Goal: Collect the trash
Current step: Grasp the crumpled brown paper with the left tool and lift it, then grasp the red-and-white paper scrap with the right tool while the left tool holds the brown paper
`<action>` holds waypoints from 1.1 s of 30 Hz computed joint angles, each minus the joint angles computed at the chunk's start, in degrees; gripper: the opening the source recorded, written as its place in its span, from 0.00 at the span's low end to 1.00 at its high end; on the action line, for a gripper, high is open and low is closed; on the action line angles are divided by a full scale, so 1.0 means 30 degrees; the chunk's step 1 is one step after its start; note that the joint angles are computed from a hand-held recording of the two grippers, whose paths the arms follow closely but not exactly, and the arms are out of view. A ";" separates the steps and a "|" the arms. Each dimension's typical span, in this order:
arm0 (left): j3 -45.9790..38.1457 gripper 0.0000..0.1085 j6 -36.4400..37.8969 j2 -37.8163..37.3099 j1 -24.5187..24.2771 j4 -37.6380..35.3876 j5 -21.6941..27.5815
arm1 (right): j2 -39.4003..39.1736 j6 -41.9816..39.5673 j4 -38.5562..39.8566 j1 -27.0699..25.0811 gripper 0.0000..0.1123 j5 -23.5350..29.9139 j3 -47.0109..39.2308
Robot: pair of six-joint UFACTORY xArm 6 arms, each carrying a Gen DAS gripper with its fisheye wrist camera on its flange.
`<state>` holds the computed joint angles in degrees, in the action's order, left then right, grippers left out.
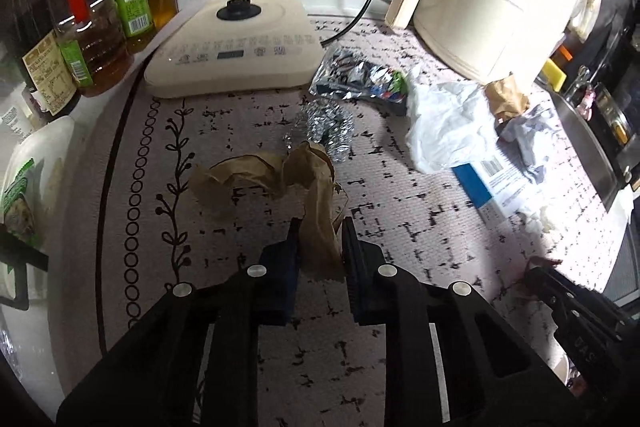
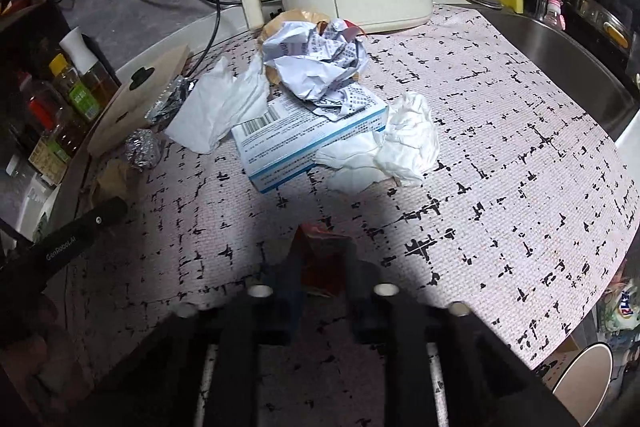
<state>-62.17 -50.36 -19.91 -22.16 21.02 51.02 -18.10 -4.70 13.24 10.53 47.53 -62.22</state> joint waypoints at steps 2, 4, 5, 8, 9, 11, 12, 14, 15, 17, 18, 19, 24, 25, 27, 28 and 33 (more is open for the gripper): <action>-0.0101 0.18 -0.0239 -0.0183 -0.0257 0.0249 0.0157 | -0.0459 -0.0281 0.0408 -0.0157 0.07 0.0076 0.0191; -0.0189 0.18 -0.0620 -0.0411 -0.0602 0.0578 0.0319 | -0.1041 -0.0687 0.0893 -0.0373 0.05 0.0079 0.0401; -0.0235 0.18 -0.0786 -0.0502 -0.0778 0.0735 0.0390 | -0.1329 -0.0863 0.1129 -0.0499 0.04 0.0095 0.0484; -0.0426 0.18 -0.1332 -0.0720 -0.1419 0.1236 0.0646 | -0.2232 -0.1433 0.1868 -0.0980 0.03 0.0271 0.0699; -0.0527 0.18 -0.1560 -0.0769 -0.1687 0.1451 0.0775 | -0.2542 -0.1606 0.2048 -0.1156 0.03 0.0336 0.0784; -0.0699 0.19 -0.1978 -0.0840 -0.2191 0.1841 0.1000 | -0.3027 -0.1822 0.2156 -0.1446 0.03 0.0456 0.0914; -0.0742 0.19 -0.2134 -0.0873 -0.2376 0.1956 0.1079 | -0.3228 -0.1934 0.2265 -0.1588 0.03 0.0584 0.0978; -0.0799 0.18 -0.2415 -0.0968 -0.2718 0.2135 0.1212 | -0.3626 -0.2107 0.2327 -0.1810 0.03 0.0784 0.1154; -0.0816 0.19 -0.2545 -0.1030 -0.2903 0.2247 0.1315 | -0.3741 -0.2160 0.2282 -0.1828 0.03 0.0861 0.1197; -0.0784 0.19 -0.2690 -0.1166 -0.3091 0.2305 0.1453 | -0.3961 -0.2177 0.2092 -0.1802 0.07 0.1196 0.1247; -0.0739 0.19 -0.2856 -0.1241 -0.3221 0.2376 0.1552 | -0.4035 -0.2146 0.2060 -0.1772 0.21 0.1275 0.1298; -0.0682 0.19 -0.2919 -0.1325 -0.3263 0.2380 0.1613 | -0.4131 -0.2306 0.2346 -0.1781 0.48 0.1262 0.1397; -0.0290 0.19 -0.2801 -0.1696 -0.3093 0.2240 0.1690 | -0.3955 -0.1922 0.1959 -0.1209 0.46 0.0754 0.1623; -0.0187 0.19 -0.2700 -0.1761 -0.2974 0.2154 0.1635 | -0.3795 -0.1653 0.1717 -0.1064 0.44 0.0620 0.1636; -0.0005 0.19 -0.2406 -0.1850 -0.2679 0.1938 0.1465 | -0.3406 -0.1253 0.1377 -0.0832 0.41 0.0453 0.1612; 0.0076 0.19 -0.2247 -0.1873 -0.2530 0.1828 0.1373 | -0.3212 -0.1031 0.1190 -0.0714 0.40 0.0348 0.1612; 0.0439 0.19 -0.1292 -0.1822 -0.1632 0.1148 0.0741 | -0.2196 0.0021 0.0698 -0.0449 0.31 0.0195 0.1471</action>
